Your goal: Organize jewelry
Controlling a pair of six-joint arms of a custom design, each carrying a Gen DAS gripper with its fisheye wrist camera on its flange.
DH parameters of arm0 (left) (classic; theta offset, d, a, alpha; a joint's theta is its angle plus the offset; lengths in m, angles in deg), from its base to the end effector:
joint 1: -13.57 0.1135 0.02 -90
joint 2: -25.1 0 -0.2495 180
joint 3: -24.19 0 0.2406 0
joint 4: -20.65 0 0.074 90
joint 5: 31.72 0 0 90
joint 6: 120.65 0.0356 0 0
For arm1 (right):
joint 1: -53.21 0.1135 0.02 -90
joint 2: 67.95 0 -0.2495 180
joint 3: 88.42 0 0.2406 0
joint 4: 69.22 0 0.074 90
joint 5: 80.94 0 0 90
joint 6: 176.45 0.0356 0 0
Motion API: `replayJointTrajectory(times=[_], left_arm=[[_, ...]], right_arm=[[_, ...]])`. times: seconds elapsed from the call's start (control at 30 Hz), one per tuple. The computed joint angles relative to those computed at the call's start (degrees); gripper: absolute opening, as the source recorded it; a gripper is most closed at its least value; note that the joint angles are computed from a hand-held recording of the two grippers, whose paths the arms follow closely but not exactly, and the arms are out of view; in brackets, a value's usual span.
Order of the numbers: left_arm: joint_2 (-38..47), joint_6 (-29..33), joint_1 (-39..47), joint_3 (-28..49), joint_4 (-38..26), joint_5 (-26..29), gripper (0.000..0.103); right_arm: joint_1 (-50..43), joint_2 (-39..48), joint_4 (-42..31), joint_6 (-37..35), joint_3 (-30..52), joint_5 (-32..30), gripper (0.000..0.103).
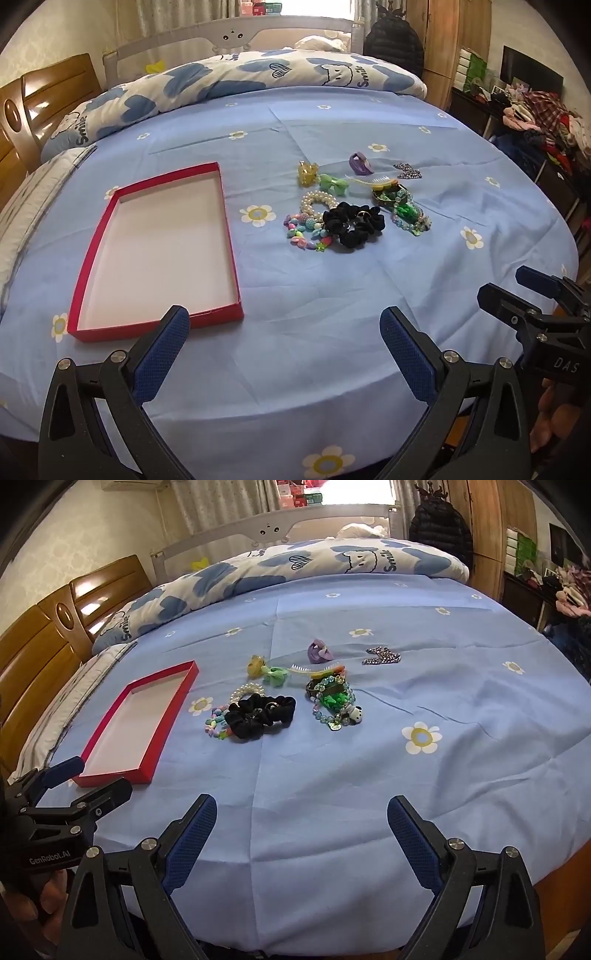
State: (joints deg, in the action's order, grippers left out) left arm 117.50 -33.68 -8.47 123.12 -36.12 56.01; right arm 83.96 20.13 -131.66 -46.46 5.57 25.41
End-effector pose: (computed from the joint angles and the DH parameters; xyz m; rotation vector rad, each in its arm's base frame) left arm 0.3153 -0.1261 0.3059 0.3876 2.4213 -0.1450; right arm 0.2721 0.1502 0.2974 0.3093 2.4854 0.1424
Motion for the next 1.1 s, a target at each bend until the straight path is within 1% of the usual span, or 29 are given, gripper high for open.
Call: replayJointTrajectory(times=[0.37, 1.1], left_arm=[[0.33, 0.06, 0.05, 0.54, -0.31, -0.46, 0.103], [0.85, 0.06, -0.20, -0.23, 1.19, -1.03, 0.103]], right_arm=[[-0.30, -0.22, -0.16, -0.43, 0.34, -0.67, 0.095], [-0.95, -0.07, 1.08, -0.91, 0.71, -1.79, 0.095]])
